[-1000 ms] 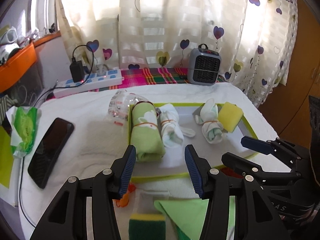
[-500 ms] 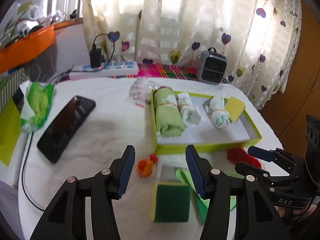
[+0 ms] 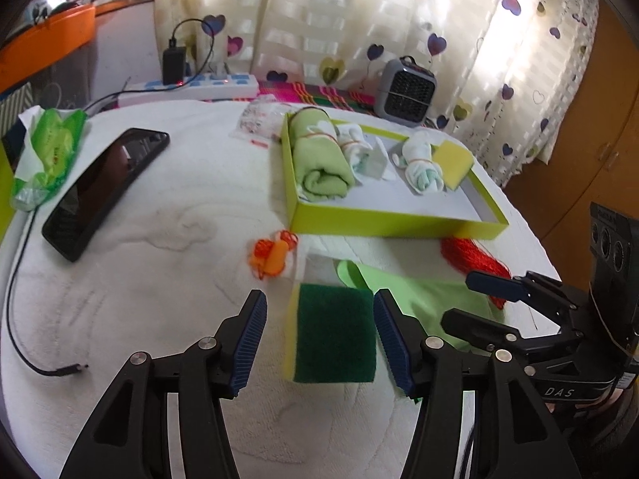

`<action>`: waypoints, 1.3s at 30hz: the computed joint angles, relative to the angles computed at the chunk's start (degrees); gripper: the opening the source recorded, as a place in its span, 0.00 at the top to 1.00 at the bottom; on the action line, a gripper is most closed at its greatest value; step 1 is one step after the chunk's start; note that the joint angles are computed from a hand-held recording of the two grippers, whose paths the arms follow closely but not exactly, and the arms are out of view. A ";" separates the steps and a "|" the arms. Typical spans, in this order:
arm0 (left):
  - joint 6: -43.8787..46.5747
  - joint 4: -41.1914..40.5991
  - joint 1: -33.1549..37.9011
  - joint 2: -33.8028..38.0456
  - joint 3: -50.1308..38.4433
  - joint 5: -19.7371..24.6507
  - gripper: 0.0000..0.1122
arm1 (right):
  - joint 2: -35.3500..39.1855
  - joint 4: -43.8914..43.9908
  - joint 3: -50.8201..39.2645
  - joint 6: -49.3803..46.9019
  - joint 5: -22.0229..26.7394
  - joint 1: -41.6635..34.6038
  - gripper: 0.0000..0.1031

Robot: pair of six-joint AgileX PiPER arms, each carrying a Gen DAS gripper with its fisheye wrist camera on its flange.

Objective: Organize soft objects
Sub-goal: 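Grasp the green scouring sponge with the left tool while the right tool grasps the light green cloth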

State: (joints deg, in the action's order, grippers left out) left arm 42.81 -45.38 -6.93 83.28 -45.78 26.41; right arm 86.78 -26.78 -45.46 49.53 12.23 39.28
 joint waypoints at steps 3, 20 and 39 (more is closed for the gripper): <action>0.49 -0.01 -0.38 0.21 0.51 0.08 0.51 | 0.96 -0.21 -0.64 -0.22 0.30 0.38 0.33; 0.25 1.24 -1.19 3.48 0.60 -0.68 0.51 | 5.41 2.97 -3.65 -4.82 3.26 1.67 0.32; 3.14 -2.64 0.20 3.72 0.97 -0.37 0.53 | 3.66 -3.30 -1.31 2.68 2.03 1.94 0.66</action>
